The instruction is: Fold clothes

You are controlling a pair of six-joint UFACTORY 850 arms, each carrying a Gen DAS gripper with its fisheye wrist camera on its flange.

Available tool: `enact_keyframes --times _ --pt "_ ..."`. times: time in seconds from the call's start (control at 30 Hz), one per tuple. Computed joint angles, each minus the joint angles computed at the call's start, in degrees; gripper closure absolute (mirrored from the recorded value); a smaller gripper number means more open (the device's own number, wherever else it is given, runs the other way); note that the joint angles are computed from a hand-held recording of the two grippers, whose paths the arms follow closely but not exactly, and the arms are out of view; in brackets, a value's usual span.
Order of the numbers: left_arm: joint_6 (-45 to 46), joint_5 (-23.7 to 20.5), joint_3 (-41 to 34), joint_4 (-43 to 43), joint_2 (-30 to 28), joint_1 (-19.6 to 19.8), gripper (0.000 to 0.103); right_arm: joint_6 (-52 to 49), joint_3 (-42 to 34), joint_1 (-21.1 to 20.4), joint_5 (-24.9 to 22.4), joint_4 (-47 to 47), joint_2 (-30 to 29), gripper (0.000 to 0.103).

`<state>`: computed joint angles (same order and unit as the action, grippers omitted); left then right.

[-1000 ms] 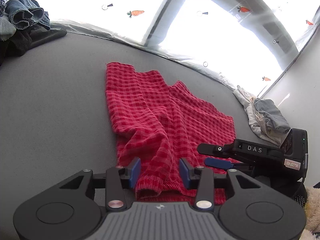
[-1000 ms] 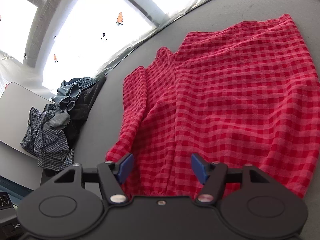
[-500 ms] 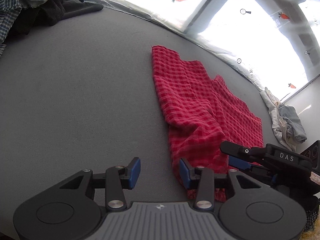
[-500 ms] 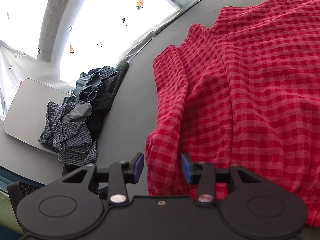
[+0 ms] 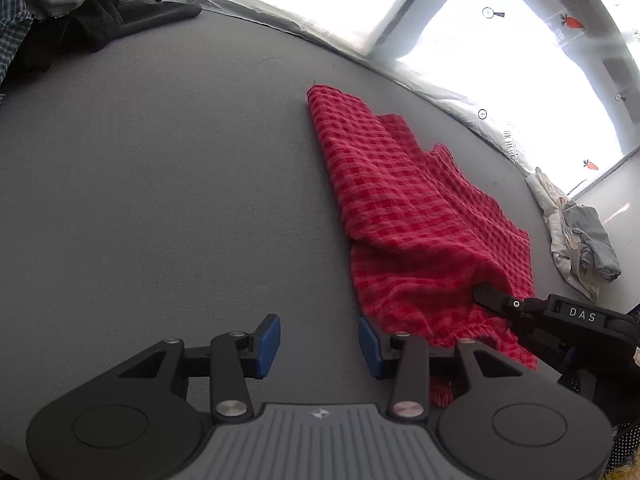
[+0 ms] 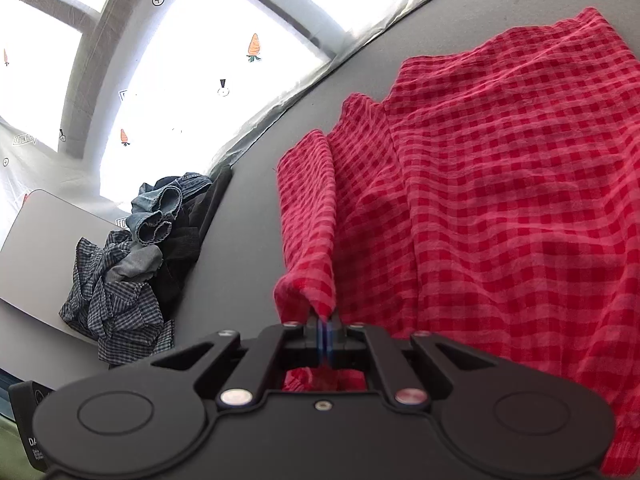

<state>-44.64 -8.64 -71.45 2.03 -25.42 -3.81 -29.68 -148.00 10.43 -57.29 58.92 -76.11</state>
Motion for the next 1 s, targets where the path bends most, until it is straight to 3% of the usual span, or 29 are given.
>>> enact_keyframes --times 0.4,0.67,0.8,1.0 --pt "12.7 -3.5 -12.1 -11.2 -9.4 -5.2 0.051 -6.4 9.5 -5.3 4.4 -2.7 6.1 0.101" --pt "9.7 -5.2 -15.0 -9.3 -11.8 -6.5 0.050 -8.2 16.4 -7.3 7.6 -4.9 9.9 0.102" --pt "5.4 -6.3 -15.4 -5.9 -12.2 -6.9 0.050 -7.2 16.1 -8.0 5.7 -3.6 9.4 0.099" --pt "-0.3 -7.6 -14.5 -0.3 -11.3 -7.2 0.050 -0.4 9.1 -8.2 -0.3 -2.7 4.6 0.084"
